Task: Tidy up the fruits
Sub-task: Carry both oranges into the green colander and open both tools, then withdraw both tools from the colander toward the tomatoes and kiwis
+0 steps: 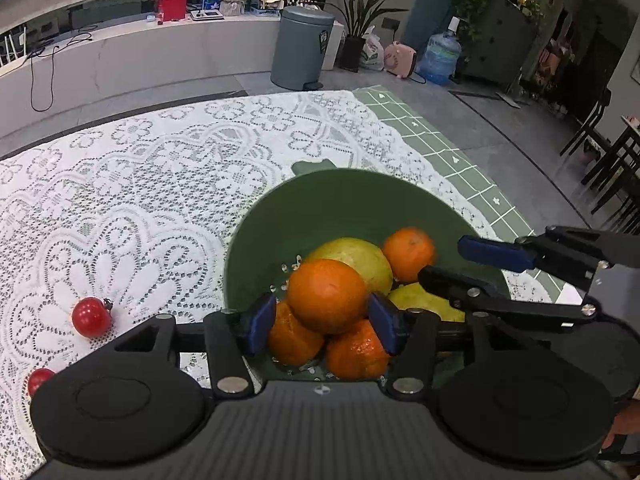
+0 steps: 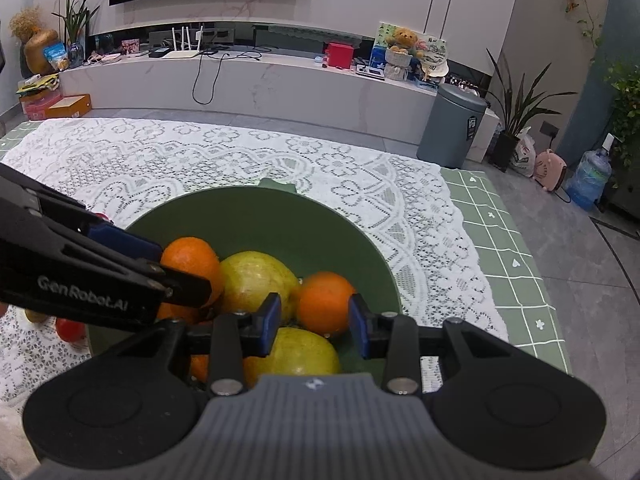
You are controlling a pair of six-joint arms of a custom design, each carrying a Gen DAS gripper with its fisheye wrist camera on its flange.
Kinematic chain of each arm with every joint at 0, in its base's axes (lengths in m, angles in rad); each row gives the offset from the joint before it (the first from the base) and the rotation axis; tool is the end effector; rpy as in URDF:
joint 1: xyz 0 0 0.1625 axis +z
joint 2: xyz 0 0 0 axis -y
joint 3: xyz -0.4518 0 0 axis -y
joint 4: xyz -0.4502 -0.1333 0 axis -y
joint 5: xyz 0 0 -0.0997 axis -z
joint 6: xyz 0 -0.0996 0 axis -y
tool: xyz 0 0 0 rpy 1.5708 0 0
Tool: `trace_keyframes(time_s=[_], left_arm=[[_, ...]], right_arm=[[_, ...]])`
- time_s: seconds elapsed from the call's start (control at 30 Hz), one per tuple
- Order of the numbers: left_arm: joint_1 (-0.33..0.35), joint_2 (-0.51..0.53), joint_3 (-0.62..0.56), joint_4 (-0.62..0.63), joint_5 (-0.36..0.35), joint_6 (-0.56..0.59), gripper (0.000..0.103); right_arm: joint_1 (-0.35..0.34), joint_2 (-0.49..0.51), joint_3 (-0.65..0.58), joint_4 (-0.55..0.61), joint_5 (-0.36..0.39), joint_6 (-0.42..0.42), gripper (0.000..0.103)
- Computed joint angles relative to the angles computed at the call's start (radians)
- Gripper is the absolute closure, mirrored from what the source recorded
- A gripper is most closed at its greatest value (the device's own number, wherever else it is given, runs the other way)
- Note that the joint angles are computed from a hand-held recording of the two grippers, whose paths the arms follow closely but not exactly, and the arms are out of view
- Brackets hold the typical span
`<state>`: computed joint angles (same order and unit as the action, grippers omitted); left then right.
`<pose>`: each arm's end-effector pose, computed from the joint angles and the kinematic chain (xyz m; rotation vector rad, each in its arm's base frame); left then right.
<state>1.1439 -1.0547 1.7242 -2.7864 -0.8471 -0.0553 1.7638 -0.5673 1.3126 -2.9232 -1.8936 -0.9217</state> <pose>-0.1084 -0.7196 0.2641 0.1954 2.4318 -0.8790 0.2624 -0.8124 0.0793 1.2465 -2.2474 0.6022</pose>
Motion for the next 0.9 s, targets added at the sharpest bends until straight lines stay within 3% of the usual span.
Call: trace_keyframes(time_s=[0.07, 0.33, 0.47, 0.73, 0.9], left_arm=[[-0.005, -0.004, 0.003, -0.004, 0.008, 0.002, 0.036], [-0.023, -0.027, 0.031, -0.043, 0.015, 0.003, 0.034], [-0.034, -0.042, 0.058, -0.078, 0.034, 0.006, 0.032], [-0.056, -0.094, 0.13, -0.152, 0.079, -0.001, 0.031], [-0.074, -0.122, 0.178, -0.212, 0.155, 0.005, 0.031]], right_arm=[[0.001, -0.001, 0.003, -0.004, -0.003, -0.002, 0.067], [0.01, -0.017, 0.035, -0.053, 0.004, -0.02, 0.044], [0.012, -0.041, 0.066, -0.073, 0.03, -0.001, 0.026], [0.022, -0.086, 0.143, -0.113, 0.073, 0.034, 0.02], [0.028, -0.115, 0.212, -0.161, 0.116, 0.061, 0.016]])
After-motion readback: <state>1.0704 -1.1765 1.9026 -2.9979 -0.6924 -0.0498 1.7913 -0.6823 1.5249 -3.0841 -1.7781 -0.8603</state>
